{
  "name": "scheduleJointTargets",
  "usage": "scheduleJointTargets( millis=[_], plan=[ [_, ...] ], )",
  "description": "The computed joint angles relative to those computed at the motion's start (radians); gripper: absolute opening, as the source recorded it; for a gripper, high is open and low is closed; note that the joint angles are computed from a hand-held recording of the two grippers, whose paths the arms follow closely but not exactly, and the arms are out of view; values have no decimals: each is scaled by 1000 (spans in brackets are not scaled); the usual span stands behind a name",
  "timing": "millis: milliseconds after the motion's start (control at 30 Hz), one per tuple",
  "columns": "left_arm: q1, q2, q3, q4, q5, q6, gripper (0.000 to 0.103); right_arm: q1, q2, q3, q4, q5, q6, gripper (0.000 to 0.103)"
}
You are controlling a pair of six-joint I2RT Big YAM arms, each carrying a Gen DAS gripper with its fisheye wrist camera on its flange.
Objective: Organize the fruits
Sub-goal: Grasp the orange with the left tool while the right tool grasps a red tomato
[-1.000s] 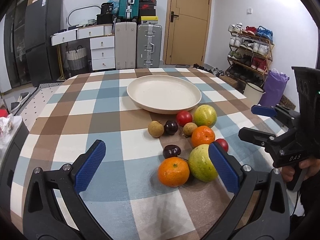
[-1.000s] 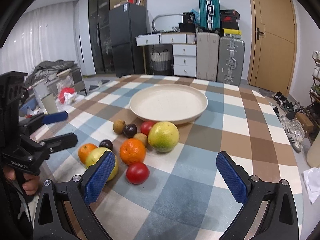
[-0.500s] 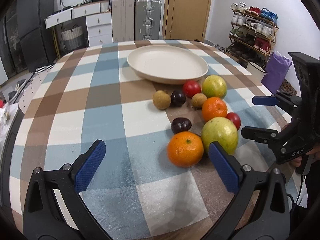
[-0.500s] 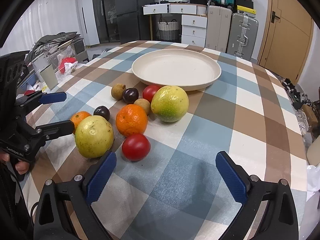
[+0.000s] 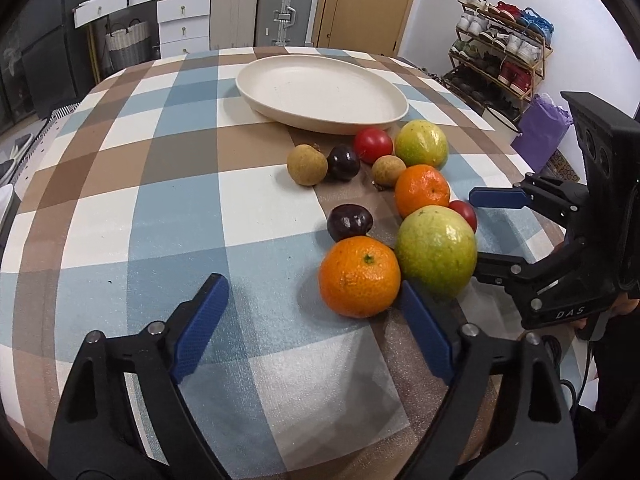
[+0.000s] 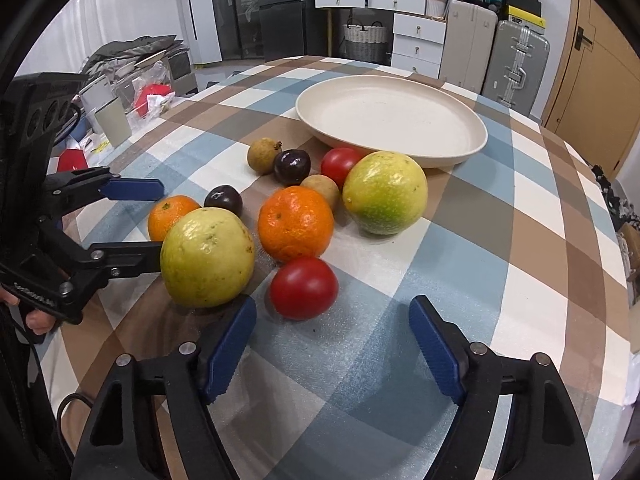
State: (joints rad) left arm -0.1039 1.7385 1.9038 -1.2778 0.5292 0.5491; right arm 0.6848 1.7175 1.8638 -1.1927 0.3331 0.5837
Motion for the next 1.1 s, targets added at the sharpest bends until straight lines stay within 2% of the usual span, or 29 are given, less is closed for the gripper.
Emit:
scheduleJointTargets(
  millis=[33, 100, 133, 200, 367, 533, 767, 867, 1100],
  plan=[
    [2, 2, 3, -10, 16, 10, 76, -1, -1, -2, 3, -4, -2, 80],
    [6, 5, 10, -37, 57, 30, 58, -2, -3, -3, 5, -11, -14, 79],
    [7, 5, 11, -47, 71, 37, 53, -3, -5, -4, 8, -14, -20, 76],
    [7, 1, 9, -64, 101, 55, 38, -3, -5, -3, 10, -20, -31, 73],
    [12, -6, 3, -59, 117, 48, 37, 0, -2, 5, 10, -31, -63, 57],
    [25, -15, -4, -22, 126, 17, 37, -5, -7, 1, 26, -29, -55, 52],
    [40, -10, 6, 6, 126, -31, 37, -2, -17, -20, 52, -31, -46, 37],
    [42, -12, 6, 18, 125, -47, 37, -7, -25, -31, 70, -43, -31, 33],
    [43, -38, -26, 88, 130, -87, 37, 1, -59, -68, 111, -2, -25, 32]
  ],
)
